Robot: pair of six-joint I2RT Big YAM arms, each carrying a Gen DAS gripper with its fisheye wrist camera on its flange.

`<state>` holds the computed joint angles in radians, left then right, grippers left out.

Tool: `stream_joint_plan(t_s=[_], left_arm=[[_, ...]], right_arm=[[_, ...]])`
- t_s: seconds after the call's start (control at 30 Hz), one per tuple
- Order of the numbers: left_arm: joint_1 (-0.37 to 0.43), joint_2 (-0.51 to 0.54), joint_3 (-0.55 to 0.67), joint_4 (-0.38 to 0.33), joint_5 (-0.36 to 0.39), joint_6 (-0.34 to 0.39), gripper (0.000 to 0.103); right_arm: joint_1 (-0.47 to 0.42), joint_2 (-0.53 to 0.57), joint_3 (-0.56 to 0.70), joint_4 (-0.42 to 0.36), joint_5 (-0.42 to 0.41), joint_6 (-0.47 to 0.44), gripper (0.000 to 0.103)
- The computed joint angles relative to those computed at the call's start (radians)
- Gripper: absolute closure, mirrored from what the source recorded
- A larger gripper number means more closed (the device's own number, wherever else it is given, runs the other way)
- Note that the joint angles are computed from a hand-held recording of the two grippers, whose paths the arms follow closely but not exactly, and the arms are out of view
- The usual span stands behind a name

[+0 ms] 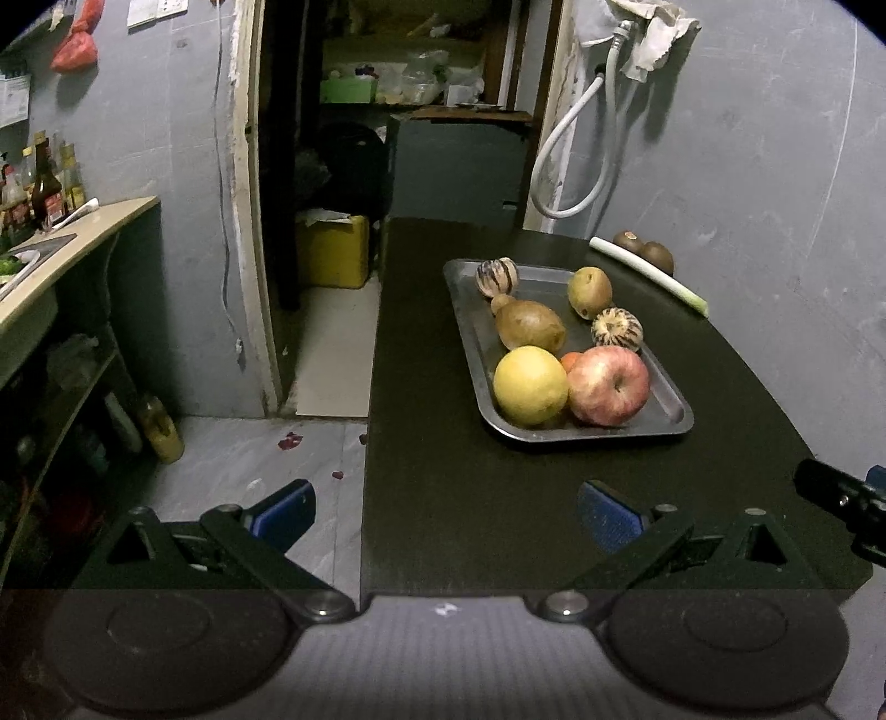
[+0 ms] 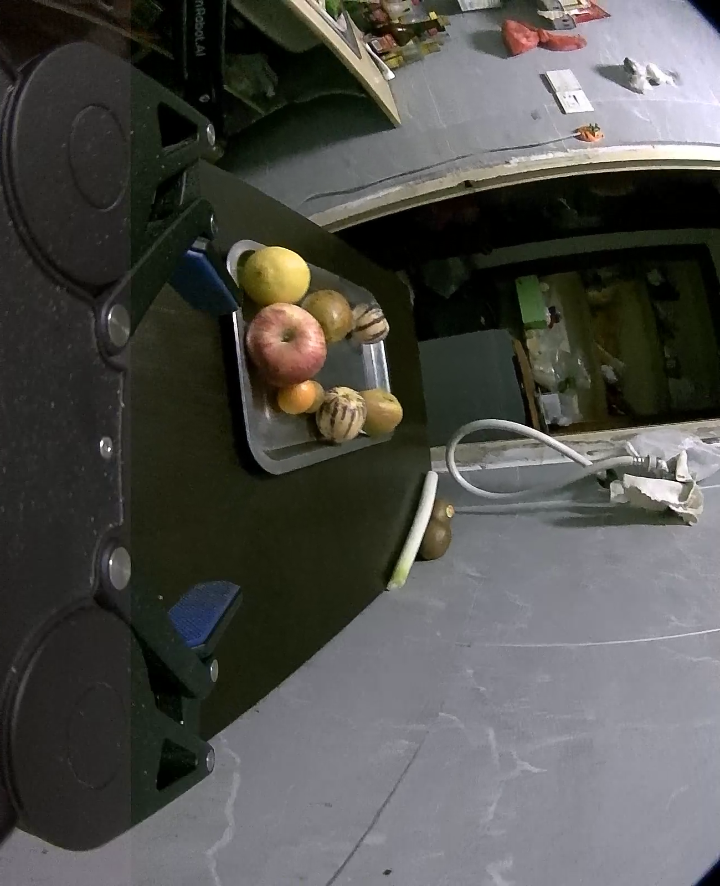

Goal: Organize fruits

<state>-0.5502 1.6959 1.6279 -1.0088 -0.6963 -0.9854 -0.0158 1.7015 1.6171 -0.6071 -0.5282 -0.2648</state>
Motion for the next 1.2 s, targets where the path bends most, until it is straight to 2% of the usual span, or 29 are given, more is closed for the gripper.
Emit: stream_joint_plan(t_s=[1.2], left_arm=[[-0.013, 0.024, 0.024, -0.037, 0.052, -0.024, 0.0]], right_arm=[[-0.001, 0.022, 0.023, -0.06, -0.002, -0.015, 0.001]])
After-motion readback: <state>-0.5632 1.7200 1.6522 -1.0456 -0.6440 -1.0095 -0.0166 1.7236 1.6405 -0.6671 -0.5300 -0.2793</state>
